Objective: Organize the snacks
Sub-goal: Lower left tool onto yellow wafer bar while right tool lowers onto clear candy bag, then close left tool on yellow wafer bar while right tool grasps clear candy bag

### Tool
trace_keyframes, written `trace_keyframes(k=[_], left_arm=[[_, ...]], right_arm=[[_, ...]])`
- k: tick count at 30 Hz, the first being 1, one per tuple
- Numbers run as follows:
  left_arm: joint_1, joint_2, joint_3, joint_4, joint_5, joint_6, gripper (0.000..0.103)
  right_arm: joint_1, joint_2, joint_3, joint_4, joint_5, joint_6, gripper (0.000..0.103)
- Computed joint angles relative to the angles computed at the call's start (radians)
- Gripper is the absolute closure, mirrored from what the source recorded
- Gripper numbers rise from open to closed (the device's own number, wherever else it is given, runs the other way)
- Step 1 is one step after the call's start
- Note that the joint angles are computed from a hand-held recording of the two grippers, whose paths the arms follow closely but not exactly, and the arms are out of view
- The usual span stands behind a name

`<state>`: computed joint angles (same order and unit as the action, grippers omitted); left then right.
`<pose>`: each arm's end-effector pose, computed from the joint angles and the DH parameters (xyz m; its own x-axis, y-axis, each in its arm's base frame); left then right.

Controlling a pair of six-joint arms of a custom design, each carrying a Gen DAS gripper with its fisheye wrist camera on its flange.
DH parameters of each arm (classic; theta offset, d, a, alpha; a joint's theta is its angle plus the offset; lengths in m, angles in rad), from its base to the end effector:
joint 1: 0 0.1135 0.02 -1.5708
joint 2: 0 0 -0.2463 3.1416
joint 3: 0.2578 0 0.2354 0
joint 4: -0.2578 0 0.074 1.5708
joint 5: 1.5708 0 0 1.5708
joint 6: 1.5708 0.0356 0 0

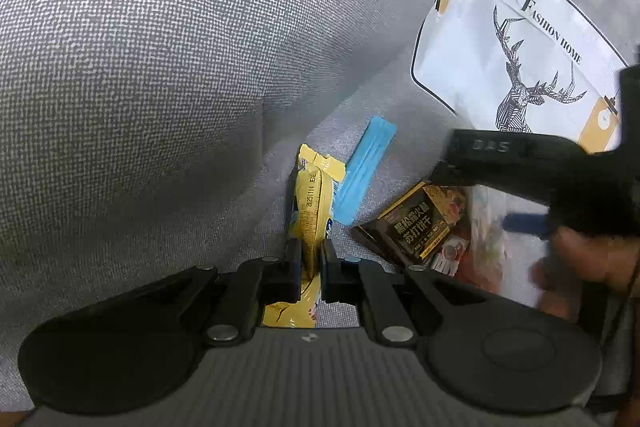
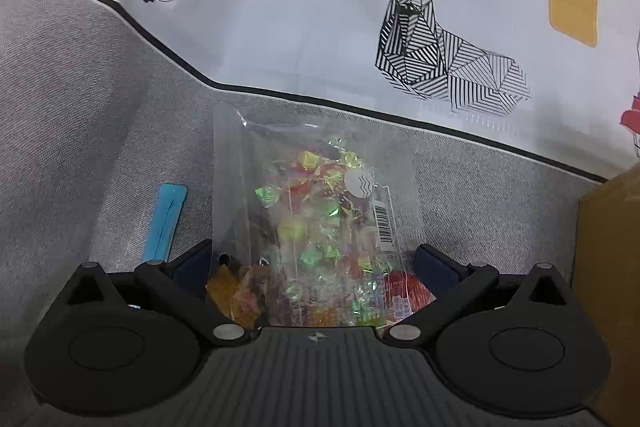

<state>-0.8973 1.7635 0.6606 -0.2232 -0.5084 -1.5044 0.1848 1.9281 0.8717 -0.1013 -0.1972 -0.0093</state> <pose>0.1688 -0.1837 0.0772 -0.6481 -0.5853 -0.4873 -0.5634 0.7990 -0.2104 0.3075 0.0646 0.0759 -0.8979 -0.1771 -0.4031 -0.2658 0.9479 0.1757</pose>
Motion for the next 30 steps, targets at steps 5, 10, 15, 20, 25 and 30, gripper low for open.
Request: trace_keyframes(k=[5, 10, 15, 20, 25, 30], left_arm=[[-0.003, 0.011, 0.007, -0.005, -0.008, 0.0, 0.094], [-0.012, 0.029, 0.034, -0.031, -0.02, 0.005, 0.094], [-0.005, 0.012, 0.025, -0.037, -0.027, 0.027, 0.095], [-0.006, -0.024, -0.003, -0.021, -0.037, 0.052, 0.096], [0.002, -0.135, -0.119, 0.113, -0.01, 0.104, 0.096], [0.009, -0.307, -0.277, 0.289, 0.09, 0.214, 0.096]], right_arm=[[-0.072, -0.103, -0.06, 0.015, -0.072, -0.025, 0.072], [-0.133, -0.191, -0.088, -0.017, -0.099, -0.068, 0.085], [-0.241, -0.343, -0.158, -0.099, -0.211, -0.132, 0.088], [-0.399, -0.602, -0.251, -0.284, -0.358, -0.246, 0.094], [-0.612, -0.819, -0.314, -0.553, -0.519, -0.46, 0.095], [-0.869, -0.931, -0.341, -0.912, -0.629, -0.824, 0.095]])
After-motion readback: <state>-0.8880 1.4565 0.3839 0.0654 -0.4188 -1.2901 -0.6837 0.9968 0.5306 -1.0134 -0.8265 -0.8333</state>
